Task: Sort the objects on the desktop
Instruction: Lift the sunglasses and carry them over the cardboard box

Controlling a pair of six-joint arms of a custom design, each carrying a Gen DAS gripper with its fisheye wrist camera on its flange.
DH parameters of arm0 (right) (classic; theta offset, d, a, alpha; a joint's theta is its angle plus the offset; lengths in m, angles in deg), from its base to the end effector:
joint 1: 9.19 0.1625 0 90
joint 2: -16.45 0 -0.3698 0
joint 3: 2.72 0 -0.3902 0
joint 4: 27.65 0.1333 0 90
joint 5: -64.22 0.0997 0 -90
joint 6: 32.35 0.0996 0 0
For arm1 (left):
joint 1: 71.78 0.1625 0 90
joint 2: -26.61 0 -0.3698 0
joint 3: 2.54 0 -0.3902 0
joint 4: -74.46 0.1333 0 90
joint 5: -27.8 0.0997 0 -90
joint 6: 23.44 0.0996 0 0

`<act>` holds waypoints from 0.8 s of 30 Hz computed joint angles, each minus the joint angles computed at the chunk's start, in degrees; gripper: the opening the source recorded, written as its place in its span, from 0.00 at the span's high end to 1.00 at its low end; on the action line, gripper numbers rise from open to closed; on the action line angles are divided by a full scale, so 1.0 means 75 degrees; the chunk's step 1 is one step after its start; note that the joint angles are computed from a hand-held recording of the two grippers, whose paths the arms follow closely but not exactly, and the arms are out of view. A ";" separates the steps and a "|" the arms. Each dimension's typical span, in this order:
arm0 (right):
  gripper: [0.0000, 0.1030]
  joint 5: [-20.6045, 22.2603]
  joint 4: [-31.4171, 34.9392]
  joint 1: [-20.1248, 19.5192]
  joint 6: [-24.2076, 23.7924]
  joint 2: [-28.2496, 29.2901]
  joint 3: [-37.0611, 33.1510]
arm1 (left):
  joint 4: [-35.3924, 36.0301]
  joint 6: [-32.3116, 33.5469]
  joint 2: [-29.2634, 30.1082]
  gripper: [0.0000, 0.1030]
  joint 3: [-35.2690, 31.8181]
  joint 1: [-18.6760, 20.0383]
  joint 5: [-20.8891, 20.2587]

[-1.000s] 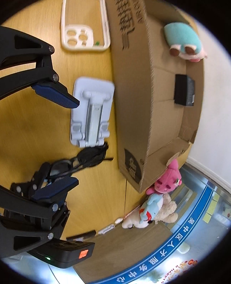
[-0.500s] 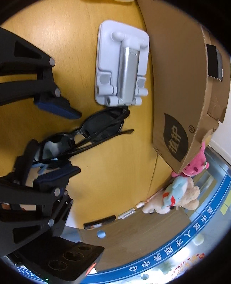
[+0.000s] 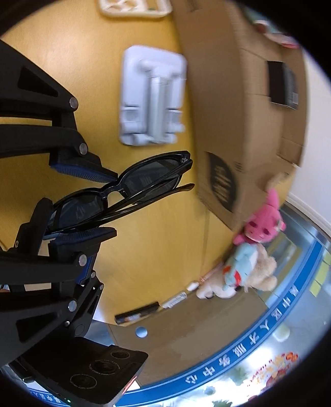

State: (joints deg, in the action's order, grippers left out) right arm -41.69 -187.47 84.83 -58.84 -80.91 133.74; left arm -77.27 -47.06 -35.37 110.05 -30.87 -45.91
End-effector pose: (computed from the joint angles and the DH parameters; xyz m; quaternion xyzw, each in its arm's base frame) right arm 0.1331 -0.3817 0.2518 0.2159 -0.9310 0.2313 0.1820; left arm -0.3007 -0.4739 0.1128 0.2038 0.9640 -0.1608 0.0567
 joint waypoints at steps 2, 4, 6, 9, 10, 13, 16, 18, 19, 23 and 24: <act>0.45 -0.0015 -0.0083 0.0195 -0.0019 -0.0002 -0.0140 | 0.0020 0.0198 -0.0038 0.66 -0.0196 -0.0093 0.0112; 0.45 -0.0129 -0.0251 0.0477 -0.0101 0.0115 -0.0389 | 0.0074 0.0417 -0.0033 0.66 -0.0456 -0.0146 0.0218; 0.45 -0.0185 -0.0361 0.0673 -0.0189 0.0288 -0.0670 | 0.0142 0.0627 -0.0004 0.66 -0.0770 -0.0174 0.0340; 0.45 -0.0241 -0.0514 0.0974 -0.0326 0.0683 -0.1263 | 0.0336 0.1010 0.0048 0.66 -0.1365 -0.0184 0.0535; 0.45 -0.0245 -0.0583 0.1090 -0.0360 0.0861 -0.1507 | 0.0417 0.1109 0.0104 0.66 -0.1583 -0.0188 0.0600; 0.45 -0.0148 -0.0667 0.1302 -0.0401 0.1346 -0.2160 | 0.0676 0.1512 0.0321 0.67 -0.2396 -0.0135 0.0772; 0.45 -0.0120 -0.0697 0.1478 -0.0527 0.1903 -0.2919 | 0.0862 0.1857 0.0551 0.67 -0.3089 -0.0023 0.0847; 0.45 -0.0156 -0.0656 0.1560 -0.0639 0.2286 -0.3428 | 0.1023 0.2025 0.0687 0.67 -0.3518 0.0101 0.0802; 0.45 -0.0148 -0.0602 0.1583 -0.0679 0.2510 -0.3735 | 0.1124 0.2091 0.0815 0.67 -0.3794 0.0180 0.0775; 0.45 -0.0046 -0.0248 0.1553 -0.0676 0.3211 -0.4722 | 0.1505 0.2370 0.1385 0.67 -0.4846 0.0467 0.0779; 0.45 -0.0026 -0.0086 0.1523 -0.0632 0.3462 -0.5078 | 0.1645 0.2418 0.1578 0.67 -0.5172 0.0573 0.0734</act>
State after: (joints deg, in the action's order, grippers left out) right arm -41.89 -188.12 96.25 -63.58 -54.95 95.66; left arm -64.93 -28.92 -23.54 71.27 -26.57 -40.41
